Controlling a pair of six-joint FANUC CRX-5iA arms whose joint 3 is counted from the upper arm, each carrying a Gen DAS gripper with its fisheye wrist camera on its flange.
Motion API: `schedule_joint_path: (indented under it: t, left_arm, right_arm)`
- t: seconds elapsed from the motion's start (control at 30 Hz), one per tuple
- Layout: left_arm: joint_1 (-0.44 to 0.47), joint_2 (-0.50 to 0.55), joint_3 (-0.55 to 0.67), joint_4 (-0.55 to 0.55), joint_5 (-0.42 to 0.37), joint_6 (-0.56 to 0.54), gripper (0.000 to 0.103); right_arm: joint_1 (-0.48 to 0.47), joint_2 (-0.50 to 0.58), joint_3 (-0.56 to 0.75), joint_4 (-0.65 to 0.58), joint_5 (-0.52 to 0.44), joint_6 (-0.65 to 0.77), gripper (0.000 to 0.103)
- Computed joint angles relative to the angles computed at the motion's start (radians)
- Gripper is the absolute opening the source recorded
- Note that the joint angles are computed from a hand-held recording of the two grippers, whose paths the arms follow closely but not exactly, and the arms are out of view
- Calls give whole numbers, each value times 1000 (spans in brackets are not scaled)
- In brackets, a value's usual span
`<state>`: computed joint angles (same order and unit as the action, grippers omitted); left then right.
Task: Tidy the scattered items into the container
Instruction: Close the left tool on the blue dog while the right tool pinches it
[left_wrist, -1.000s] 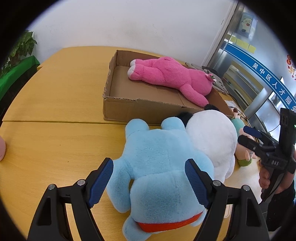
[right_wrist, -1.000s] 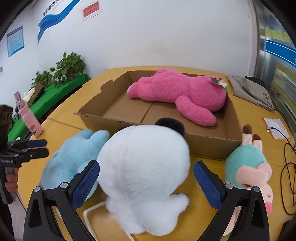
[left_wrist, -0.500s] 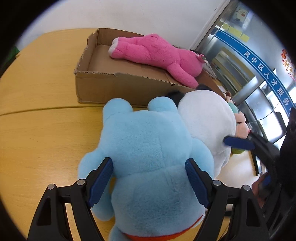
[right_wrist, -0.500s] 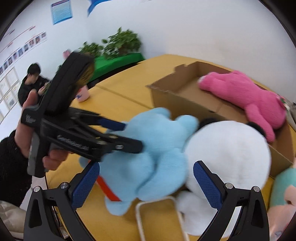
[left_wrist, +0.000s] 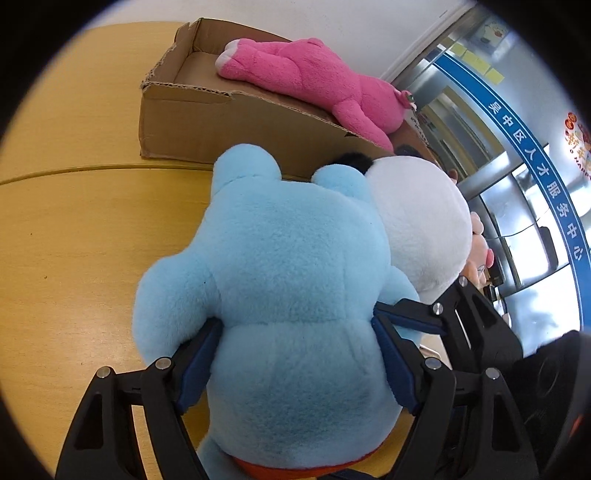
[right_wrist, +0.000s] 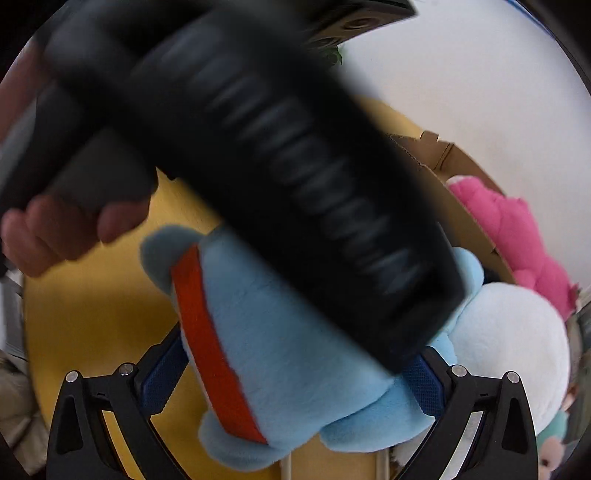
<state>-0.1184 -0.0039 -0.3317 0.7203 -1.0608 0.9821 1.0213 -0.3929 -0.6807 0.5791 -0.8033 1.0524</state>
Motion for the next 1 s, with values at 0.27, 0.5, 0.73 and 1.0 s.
schedule_joint_path:
  t: [0.27, 0.5, 0.73, 1.0]
  left_arm:
    - [-13, -24, -2, -20, 23, 13, 68]
    - [-30, -57, 28, -61, 32, 52, 65]
    - [-54, -67, 138, -32, 82, 12, 65]
    - [-82, 75, 410, 28, 105, -44, 65]
  right_arm:
    - [-16, -42, 6, -68, -8, 51, 90]
    - [-6, -104, -13, -48, -25, 50, 83]
    - [-59, -165, -14, 119, 14, 52, 83]
    - [-303, -87, 132, 139, 169, 267, 83]
